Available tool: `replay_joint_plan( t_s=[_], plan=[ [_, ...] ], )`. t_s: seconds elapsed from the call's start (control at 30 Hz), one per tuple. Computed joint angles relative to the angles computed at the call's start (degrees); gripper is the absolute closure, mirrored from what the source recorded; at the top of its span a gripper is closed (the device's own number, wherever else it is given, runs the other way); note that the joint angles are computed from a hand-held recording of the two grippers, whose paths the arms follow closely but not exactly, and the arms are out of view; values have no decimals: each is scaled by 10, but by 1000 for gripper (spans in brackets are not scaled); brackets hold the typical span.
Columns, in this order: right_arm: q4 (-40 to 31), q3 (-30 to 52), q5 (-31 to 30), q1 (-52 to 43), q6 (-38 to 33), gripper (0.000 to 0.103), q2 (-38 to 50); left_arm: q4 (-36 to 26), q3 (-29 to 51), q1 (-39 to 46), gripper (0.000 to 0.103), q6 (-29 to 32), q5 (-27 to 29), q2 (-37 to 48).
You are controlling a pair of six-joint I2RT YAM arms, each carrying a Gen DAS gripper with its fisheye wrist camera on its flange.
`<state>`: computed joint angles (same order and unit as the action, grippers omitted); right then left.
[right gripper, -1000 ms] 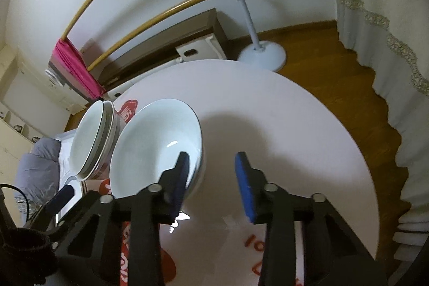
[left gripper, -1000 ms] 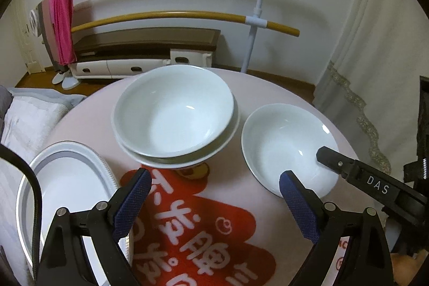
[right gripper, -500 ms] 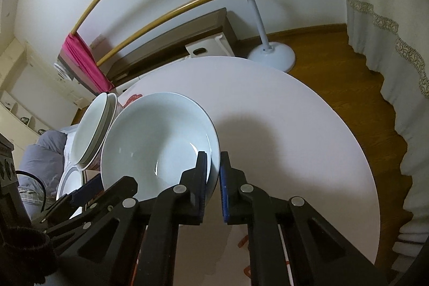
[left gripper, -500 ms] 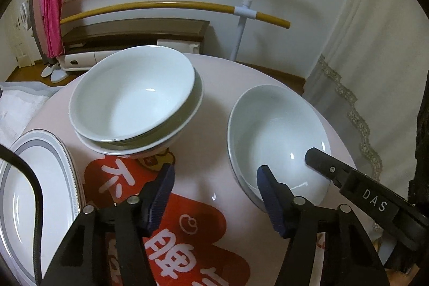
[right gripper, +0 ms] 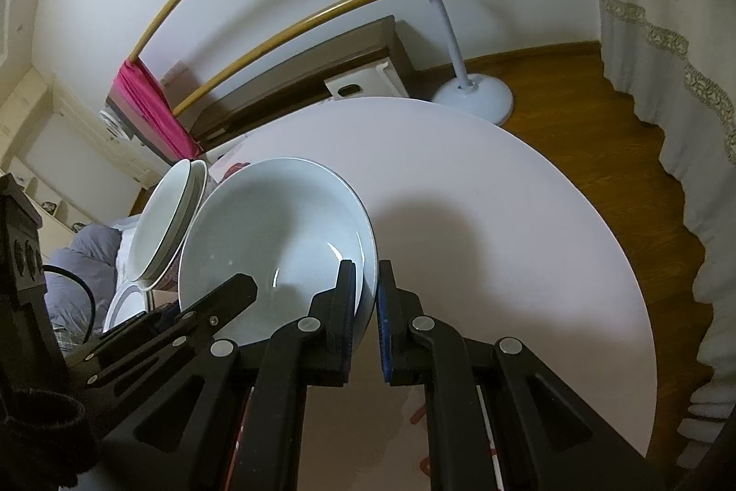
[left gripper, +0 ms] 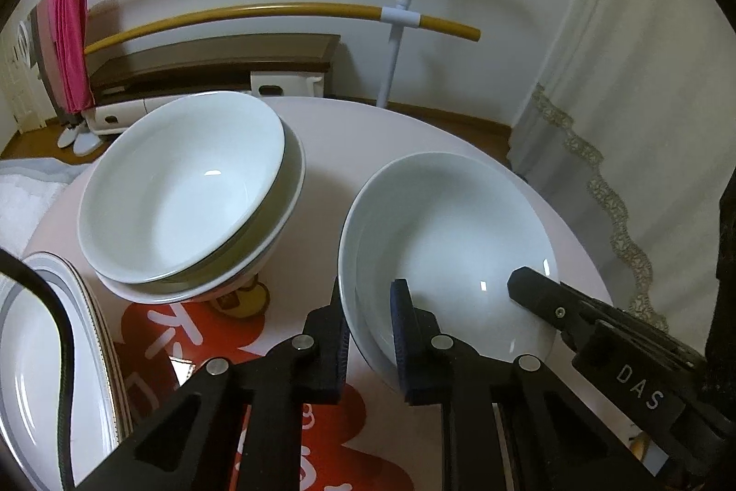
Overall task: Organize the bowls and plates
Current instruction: 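Lift the white bowl and carry it over the bowl stack with both tools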
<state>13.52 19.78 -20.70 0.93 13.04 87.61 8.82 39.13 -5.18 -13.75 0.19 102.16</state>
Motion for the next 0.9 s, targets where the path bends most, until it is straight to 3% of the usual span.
replay_joint_plan(
  t_s=[0.23,0.43,0.6,0.77,0.9],
  plan=[
    [-12,-22,22,18,7,95,-55,-3,-29,20,93,10,21,-44],
    [-93,-31,43,43,21,95,-175,-24,-82,75,93,32,85,-146],
    [-177,-13,99,118,58,95,-281,-67,-115,150,92,70,145,-244],
    [-206,20,160,208,102,95,-303,-107,-131,244,92,122,205,-309],
    [-195,52,213,288,136,95,-269,-136,-124,342,93,173,264,-318]
  ],
)
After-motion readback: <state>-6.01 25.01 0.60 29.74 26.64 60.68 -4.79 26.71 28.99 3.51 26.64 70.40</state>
